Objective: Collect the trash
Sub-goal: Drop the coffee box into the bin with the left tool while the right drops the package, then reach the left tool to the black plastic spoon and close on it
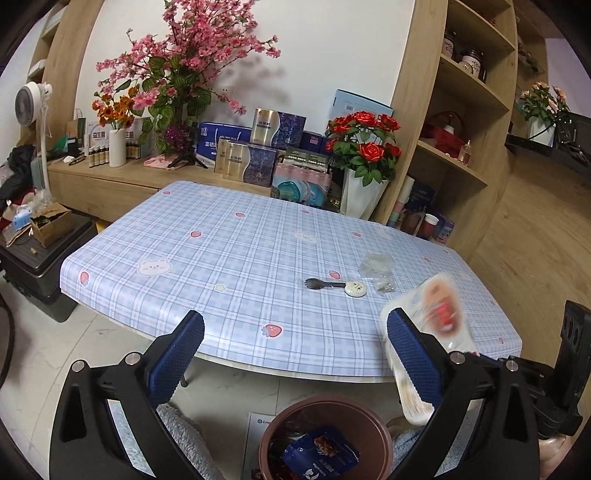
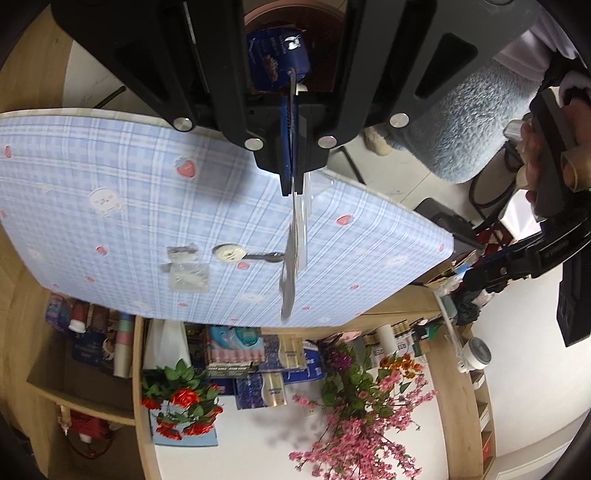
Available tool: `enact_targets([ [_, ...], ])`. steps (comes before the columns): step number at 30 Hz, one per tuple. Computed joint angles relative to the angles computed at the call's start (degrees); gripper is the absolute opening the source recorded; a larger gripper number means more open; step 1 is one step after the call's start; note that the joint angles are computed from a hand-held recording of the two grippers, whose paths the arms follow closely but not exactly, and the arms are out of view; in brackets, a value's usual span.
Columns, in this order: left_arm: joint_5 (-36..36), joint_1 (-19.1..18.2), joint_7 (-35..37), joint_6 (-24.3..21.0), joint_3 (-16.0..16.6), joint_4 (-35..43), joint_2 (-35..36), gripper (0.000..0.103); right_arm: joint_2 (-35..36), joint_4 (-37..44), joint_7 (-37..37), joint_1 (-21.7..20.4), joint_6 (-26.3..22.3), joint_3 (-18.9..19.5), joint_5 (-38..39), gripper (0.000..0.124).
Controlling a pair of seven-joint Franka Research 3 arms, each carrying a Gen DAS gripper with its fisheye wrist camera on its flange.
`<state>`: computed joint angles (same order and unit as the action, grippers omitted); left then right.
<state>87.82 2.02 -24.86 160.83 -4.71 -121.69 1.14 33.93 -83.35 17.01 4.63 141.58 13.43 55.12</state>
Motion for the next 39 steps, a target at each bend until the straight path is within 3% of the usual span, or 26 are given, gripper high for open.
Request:
enact_targets([
  [1, -0.35, 0.02, 0.36, 0.09, 0.03, -0.02, 0.10, 0.097, 0.22, 0.29, 0.56, -0.05, -0.91, -0.09, -0.32, 0.009],
  [4, -0.64, -0.03, 0.66, 0.03, 0.05, 0.00, 0.33, 0.097, 0.35, 0.11, 1.49, 0.25, -0.60, -0.32, -0.88, 0.047],
  [8, -0.74, -0.11, 0.85, -0.05, 0.11, -0.01, 0.57, 0.097, -0.26, -1.34, 0.07, 0.45, 5.12, 0.32, 1.37, 0.092],
  [9, -0.88, -0.11, 1.02, -0.03, 0.13, 0.02, 0.71, 0.097, -0.21, -1.44, -0.16, 0.53, 6.91, 0.51, 2.05, 0.095],
  [11, -0.91, -0.09, 1.22, 0.09, 0.24, 0.12, 1.04, 0.097, 0.00, -1.56, -0.71, 0.45, 10.64, 1.07, 3.77, 0.097],
  [19, -3.48, -0.30, 4.74, 1.02, 0.84, 1.55, 3.57, 0.097, 3.00, 0.52, 3.49, 1.30, 17.93, 1.14, -0.10, 0.097],
  [24, -5.61, -0.62, 7.59, 1.67, 1.51, 2.79, 5.54, 0.097, 5.56, 1.88, 9.66, 3.65, 24.28, -0.48, -6.59, 0.097],
  [32, -8.43, -1.11, 13.52, 4.14, 3.21, 7.00, 10.13, 0.097, 11.35, 9.20, 18.45, 3.18, 21.29, -0.82, -15.60, 0.097],
  [39, -22.12, -0.18, 35.73, 9.01, 3.91, 13.85, 17.09, 0.097, 19.53, 22.00, 28.96, 4.63, 16.68, -3.42, -23.85, 0.097],
])
